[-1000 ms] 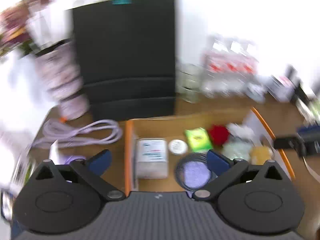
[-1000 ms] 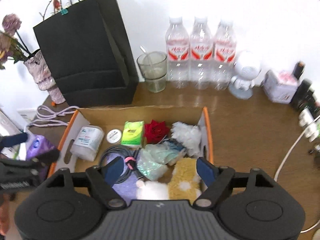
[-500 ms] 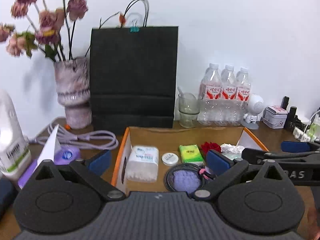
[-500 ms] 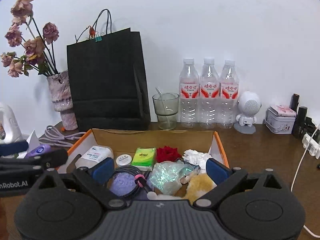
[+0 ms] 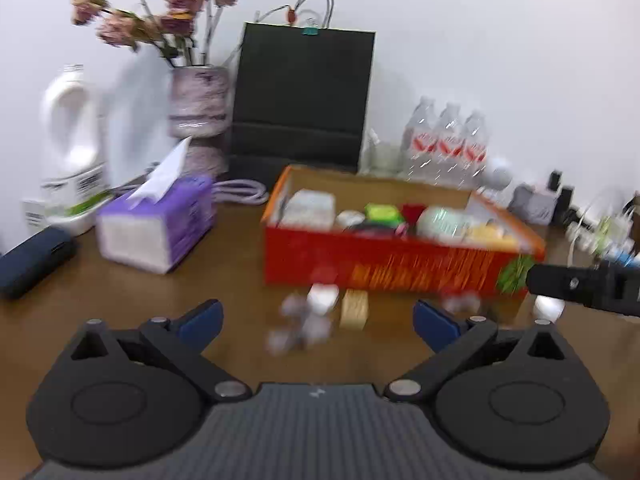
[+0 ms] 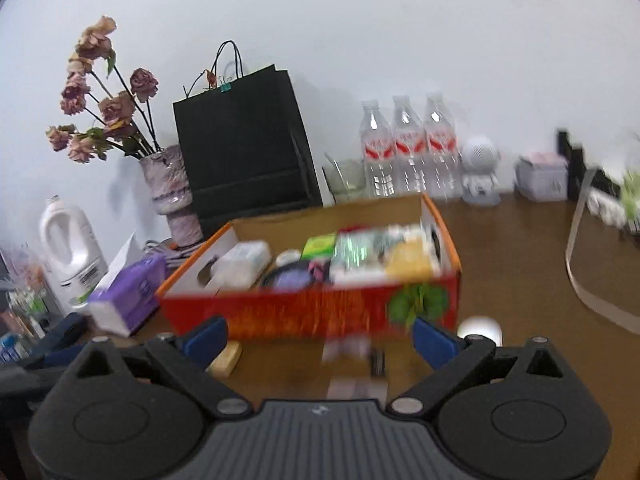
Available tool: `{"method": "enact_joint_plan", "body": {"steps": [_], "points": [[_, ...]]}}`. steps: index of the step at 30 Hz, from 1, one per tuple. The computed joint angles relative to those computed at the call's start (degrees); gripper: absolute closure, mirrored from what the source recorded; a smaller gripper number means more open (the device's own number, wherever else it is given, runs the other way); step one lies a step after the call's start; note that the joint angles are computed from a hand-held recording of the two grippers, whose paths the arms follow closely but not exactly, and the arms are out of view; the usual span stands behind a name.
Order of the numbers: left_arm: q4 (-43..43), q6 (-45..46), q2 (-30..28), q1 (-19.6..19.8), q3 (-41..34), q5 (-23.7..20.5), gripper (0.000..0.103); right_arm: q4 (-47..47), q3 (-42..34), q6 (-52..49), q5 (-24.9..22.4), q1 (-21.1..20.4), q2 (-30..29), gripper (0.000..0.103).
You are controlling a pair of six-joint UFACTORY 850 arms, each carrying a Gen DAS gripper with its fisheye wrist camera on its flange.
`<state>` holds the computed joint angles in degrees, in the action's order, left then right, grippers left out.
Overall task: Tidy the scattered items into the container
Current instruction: 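Withdraw both tools from the box toward the small wrappers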
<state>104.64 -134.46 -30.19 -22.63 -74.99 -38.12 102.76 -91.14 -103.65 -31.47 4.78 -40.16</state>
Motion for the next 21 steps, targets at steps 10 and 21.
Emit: {"method": "enact_joint_plan", "body": {"steps": [10, 21], "points": [[2.42, -2.92, 2.8, -1.86, 5.6, 0.09, 0.008, 5.8, 10.59, -8.19, 1.3, -1.15, 5.33, 0.004], [5.03, 11.38, -4.51, 7.7, -6.42, 17.81, 0.042, -9.19, 2.66, 2.66, 1.33, -0.36, 0.5, 0.035]]}}
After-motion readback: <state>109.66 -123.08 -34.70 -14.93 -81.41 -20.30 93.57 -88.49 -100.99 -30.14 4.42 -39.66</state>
